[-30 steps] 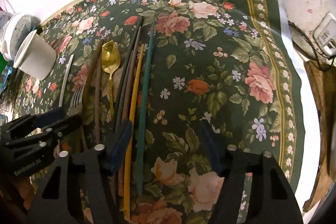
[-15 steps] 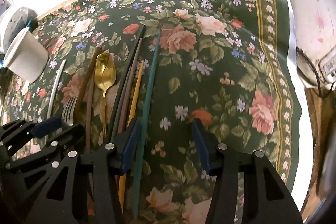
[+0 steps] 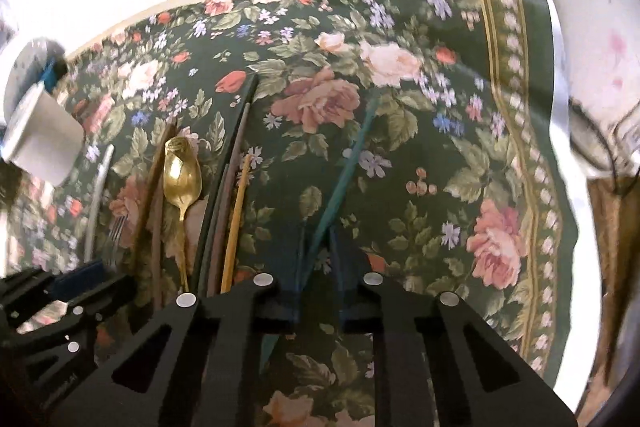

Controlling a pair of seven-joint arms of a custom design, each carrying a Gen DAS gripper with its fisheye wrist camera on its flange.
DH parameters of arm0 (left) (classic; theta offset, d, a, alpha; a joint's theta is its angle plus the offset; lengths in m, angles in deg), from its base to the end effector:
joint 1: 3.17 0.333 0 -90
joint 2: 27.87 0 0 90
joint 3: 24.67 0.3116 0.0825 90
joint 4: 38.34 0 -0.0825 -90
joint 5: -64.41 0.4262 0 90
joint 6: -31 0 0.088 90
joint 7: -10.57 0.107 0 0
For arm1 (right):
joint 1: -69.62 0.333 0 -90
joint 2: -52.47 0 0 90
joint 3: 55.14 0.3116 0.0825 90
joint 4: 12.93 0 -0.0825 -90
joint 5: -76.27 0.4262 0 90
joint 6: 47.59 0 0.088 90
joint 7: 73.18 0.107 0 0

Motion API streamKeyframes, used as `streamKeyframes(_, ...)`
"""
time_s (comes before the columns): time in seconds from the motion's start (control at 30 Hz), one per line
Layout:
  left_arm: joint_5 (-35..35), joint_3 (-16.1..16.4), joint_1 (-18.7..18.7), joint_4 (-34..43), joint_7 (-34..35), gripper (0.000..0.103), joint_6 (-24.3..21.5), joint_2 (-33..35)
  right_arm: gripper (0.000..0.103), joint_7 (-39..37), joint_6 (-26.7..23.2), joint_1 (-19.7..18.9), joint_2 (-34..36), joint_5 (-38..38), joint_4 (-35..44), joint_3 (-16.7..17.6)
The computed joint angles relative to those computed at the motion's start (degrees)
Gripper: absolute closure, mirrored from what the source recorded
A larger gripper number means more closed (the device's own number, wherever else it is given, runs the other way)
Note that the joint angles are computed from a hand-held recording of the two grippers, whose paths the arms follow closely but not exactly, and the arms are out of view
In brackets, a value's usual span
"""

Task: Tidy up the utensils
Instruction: 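Grasp the silver fork with the left gripper while the right gripper grasps the teal chopstick, then lift the fork with the left gripper while the right gripper lifts the teal chopstick toward the cup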

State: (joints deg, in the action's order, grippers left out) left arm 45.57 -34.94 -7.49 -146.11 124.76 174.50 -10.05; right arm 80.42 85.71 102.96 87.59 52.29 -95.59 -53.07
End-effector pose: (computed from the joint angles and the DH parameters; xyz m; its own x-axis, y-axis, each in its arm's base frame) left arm 0.6650 -0.1637 0.3514 -0.4368 -0.8814 0.1796 -0.8607 0.3515 -0.3682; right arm 0.6399 0.4398 0.3366 -0.2414 -0.9693 -0.0467 -0.8831 0.2394 -0.4034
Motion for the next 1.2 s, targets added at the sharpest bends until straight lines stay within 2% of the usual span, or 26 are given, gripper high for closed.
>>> streamKeyframes(0.33,-5.5,-0.8,0.6,-4.9,3.8,0.078,4.3,-5.7,0.098,0.9,8.6,-2.3,-6.4,3.0,-10.2,1.7)
streamKeyframes(0.57,-9.9,-0.7,0.3,-8.9,4.6,0.079,9.1,-9.9,0.098,-0.6,10.9,-2.6,-9.8,2.3,-13.6,2.2)
streamKeyframes(0.93,-15.5,0.0,0.0,-11.3,7.8,0.079,11.6,-13.9,0.098,-0.3,13.0,-1.0,-12.6,-2.3,-13.9,1.9)
streamKeyframes(1.03,-18.0,0.3,0.2,-11.3,10.8,0.079,11.6,-14.8,0.098,1.0,12.8,-0.1,-12.7,-4.2,-12.9,1.5)
streamKeyframes(1.2,-25.5,1.2,1.1,-10.7,19.7,0.079,10.5,-16.2,0.098,4.4,11.4,2.2,-11.8,-8.7,-9.0,0.5)
